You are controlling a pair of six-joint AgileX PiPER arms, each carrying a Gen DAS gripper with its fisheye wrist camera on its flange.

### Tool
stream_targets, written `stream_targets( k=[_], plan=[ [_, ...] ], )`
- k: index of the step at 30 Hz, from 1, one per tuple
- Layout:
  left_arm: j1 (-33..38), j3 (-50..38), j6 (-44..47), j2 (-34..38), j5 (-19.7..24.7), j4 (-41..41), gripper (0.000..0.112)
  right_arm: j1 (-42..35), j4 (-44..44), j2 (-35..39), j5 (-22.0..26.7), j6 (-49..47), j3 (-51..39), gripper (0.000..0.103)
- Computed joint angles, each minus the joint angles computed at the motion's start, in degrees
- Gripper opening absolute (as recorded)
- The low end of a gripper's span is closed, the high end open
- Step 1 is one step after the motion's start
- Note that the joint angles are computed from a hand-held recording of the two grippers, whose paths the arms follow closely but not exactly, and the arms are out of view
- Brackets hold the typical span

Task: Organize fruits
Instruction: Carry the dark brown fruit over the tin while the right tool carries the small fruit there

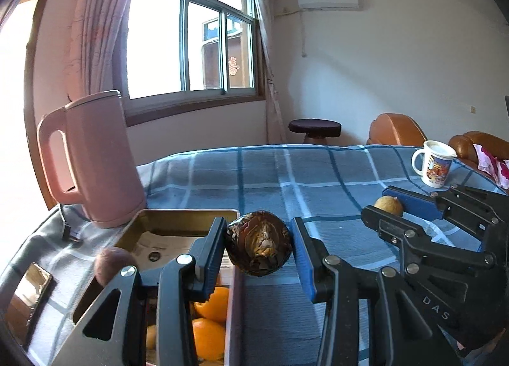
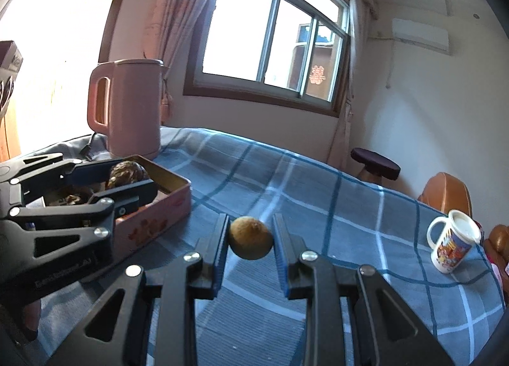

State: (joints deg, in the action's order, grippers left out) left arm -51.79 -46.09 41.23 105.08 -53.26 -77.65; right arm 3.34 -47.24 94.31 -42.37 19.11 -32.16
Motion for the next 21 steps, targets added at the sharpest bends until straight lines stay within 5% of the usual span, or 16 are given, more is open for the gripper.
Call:
stream_targets(
  k=[21],
  plan=[
    [3.65,8.95,-3.25,-6.25,-1.62,-1.78,0.043,12.23,4.06,-2.58,5.81,-0.25,-2.23,0.03]
  ],
)
